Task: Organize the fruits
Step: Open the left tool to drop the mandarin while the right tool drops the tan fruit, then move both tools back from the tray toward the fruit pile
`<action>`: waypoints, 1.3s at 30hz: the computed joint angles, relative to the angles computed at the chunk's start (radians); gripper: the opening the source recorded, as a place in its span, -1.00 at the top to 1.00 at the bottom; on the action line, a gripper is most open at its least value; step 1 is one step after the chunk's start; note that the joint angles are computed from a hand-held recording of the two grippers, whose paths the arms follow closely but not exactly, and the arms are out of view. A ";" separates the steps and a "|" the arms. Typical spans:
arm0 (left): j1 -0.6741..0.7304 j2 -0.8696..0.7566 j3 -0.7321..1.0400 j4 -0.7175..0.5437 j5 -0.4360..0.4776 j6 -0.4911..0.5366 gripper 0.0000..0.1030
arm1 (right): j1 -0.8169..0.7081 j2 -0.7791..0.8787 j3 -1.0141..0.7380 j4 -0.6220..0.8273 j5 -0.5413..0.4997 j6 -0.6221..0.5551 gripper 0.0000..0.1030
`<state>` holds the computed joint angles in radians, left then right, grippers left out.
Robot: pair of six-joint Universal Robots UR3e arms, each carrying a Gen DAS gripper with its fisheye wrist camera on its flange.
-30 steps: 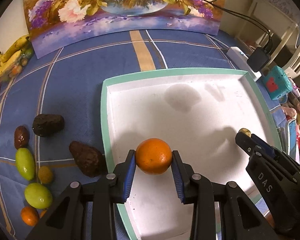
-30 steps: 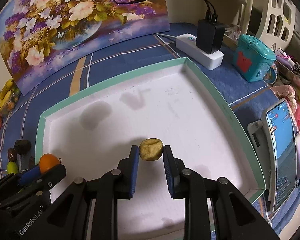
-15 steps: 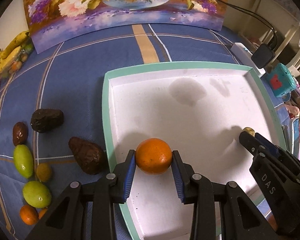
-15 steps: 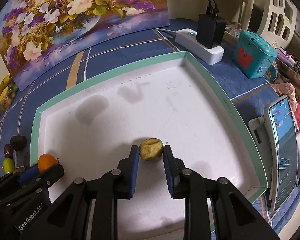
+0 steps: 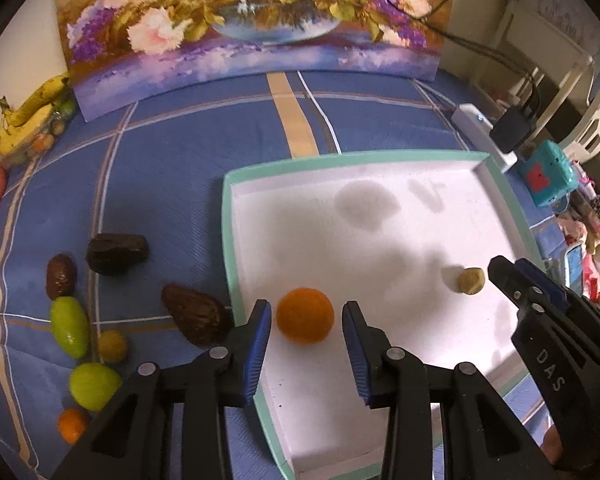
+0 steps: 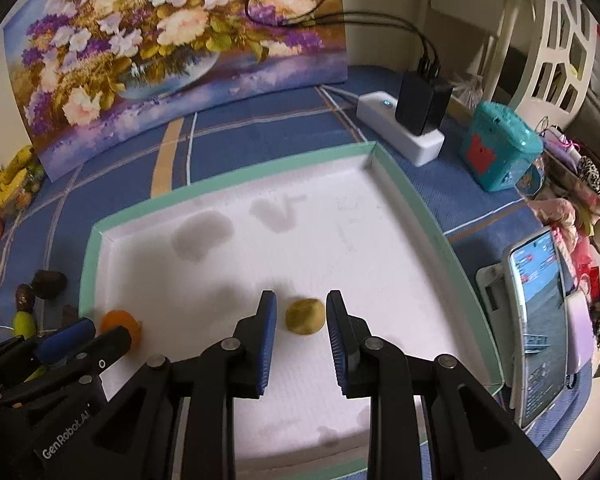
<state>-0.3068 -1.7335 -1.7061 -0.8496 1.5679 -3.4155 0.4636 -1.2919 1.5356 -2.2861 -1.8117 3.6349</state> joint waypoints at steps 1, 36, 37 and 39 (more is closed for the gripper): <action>0.004 0.007 0.002 -0.004 0.003 -0.001 0.22 | 0.002 -0.009 -0.001 -0.001 -0.003 0.000 0.49; 0.415 0.502 -0.438 0.121 0.023 0.034 -1.00 | 0.163 0.060 -0.041 -0.253 -0.118 -0.074 -0.81; 0.423 0.510 -0.445 0.129 0.015 0.039 -1.00 | 0.167 0.063 -0.045 -0.256 -0.116 -0.074 -0.81; 0.440 0.532 -0.452 0.125 0.004 0.052 -1.00 | 0.178 0.072 -0.059 -0.256 -0.122 -0.072 -0.81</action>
